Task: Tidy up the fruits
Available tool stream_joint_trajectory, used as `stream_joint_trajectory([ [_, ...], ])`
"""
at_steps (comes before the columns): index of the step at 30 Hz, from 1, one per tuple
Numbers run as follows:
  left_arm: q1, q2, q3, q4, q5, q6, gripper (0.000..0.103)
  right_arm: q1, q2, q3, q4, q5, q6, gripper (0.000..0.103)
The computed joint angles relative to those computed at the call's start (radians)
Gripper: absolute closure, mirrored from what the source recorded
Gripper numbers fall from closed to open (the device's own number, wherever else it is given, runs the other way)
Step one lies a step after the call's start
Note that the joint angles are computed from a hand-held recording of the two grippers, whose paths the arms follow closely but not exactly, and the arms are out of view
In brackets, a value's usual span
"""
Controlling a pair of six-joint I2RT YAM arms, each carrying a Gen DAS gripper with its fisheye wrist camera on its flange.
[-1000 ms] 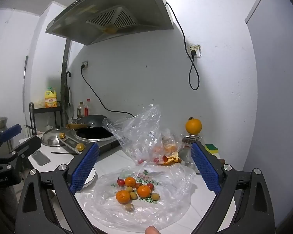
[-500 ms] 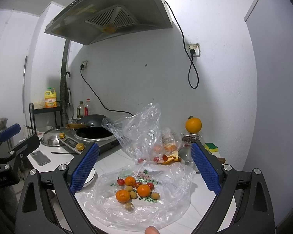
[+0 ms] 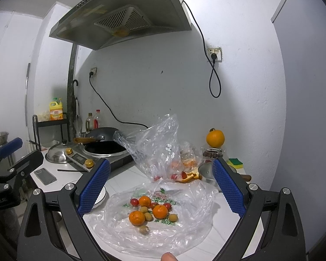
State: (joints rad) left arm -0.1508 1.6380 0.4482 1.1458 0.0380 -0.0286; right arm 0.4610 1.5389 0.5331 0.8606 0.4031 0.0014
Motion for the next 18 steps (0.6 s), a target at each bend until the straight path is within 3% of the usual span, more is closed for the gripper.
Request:
stream_joint_trajectory([
  [18,-0.005,0.000,0.001,0.000,-0.005,0.001,0.000,0.002,0.006,0.002,-0.002,0.004,0.005,0.006],
])
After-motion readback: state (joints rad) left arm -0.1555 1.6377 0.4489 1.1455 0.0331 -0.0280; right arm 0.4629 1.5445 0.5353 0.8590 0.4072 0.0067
